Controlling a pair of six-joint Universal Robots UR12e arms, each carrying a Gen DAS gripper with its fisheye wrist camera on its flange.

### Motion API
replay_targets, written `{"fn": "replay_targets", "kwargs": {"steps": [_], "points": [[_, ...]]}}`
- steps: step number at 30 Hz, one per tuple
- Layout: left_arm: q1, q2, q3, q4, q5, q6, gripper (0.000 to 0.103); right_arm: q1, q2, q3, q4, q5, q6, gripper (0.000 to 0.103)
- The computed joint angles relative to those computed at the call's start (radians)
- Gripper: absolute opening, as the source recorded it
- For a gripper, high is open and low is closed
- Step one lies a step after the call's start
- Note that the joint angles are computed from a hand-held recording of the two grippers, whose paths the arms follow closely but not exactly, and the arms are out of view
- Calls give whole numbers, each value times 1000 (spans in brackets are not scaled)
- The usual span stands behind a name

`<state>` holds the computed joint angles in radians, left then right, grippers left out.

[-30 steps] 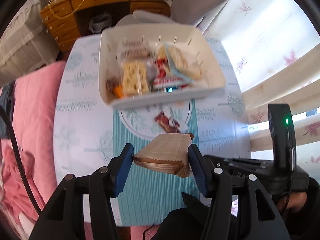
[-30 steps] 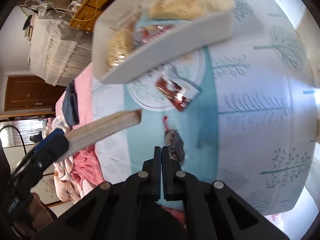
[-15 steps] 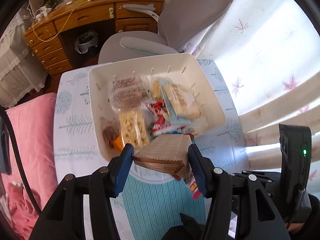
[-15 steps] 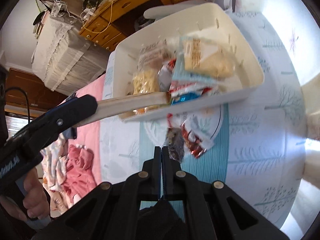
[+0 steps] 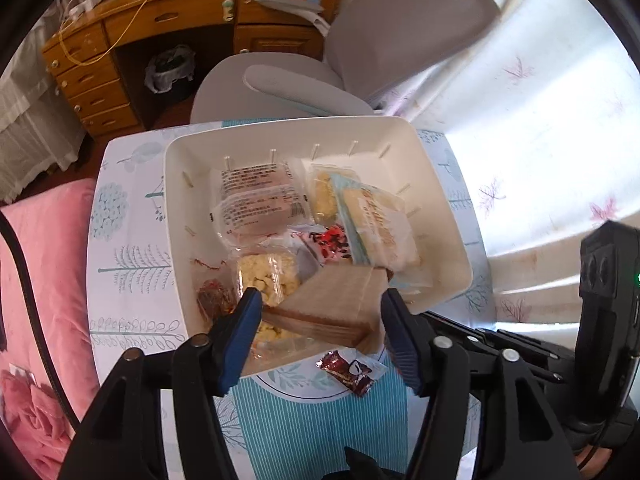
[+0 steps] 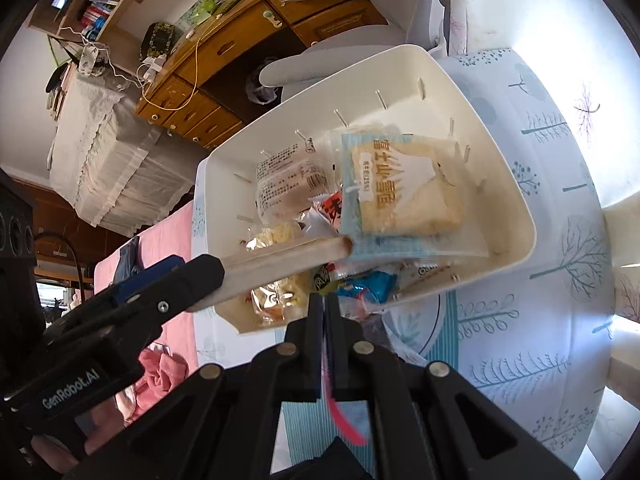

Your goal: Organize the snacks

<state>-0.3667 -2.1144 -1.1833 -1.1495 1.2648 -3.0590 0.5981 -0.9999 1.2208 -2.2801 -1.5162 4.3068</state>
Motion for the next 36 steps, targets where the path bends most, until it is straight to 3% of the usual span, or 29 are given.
{"fn": "replay_targets", "kwargs": {"steps": [2,3,5,7,11,13,23,30,32,36], "points": [[6,-3,4,-13,-13,-16,82,-1,2,-1,6,1,19,6],[8,-2,1,-12,-20,-23,82,-1,2,-2,10,3,24,9],[12,1,-3,-17,-31,-32,82,-3,3,-4,30,15,38,25],[14,4,-7,-23,-33,-39,82,-4,0,4,25,28,60,31],[17,18,-25,-23,-34,-52,83,0,-9,20,9,38,88,35],[17,30,-40,-15,-32,-59,83,3,-15,27,0,38,96,42],[6,114,-145,33,2,-121,83,19,-61,88,-48,55,102,45],[-5,177,-239,53,29,-195,83,27,-101,136,-23,82,68,46],[-9,191,-264,58,40,-213,83,30,-113,149,-7,82,57,57],[-13,221,-324,106,26,-258,83,37,-143,190,-11,77,60,58]]}}
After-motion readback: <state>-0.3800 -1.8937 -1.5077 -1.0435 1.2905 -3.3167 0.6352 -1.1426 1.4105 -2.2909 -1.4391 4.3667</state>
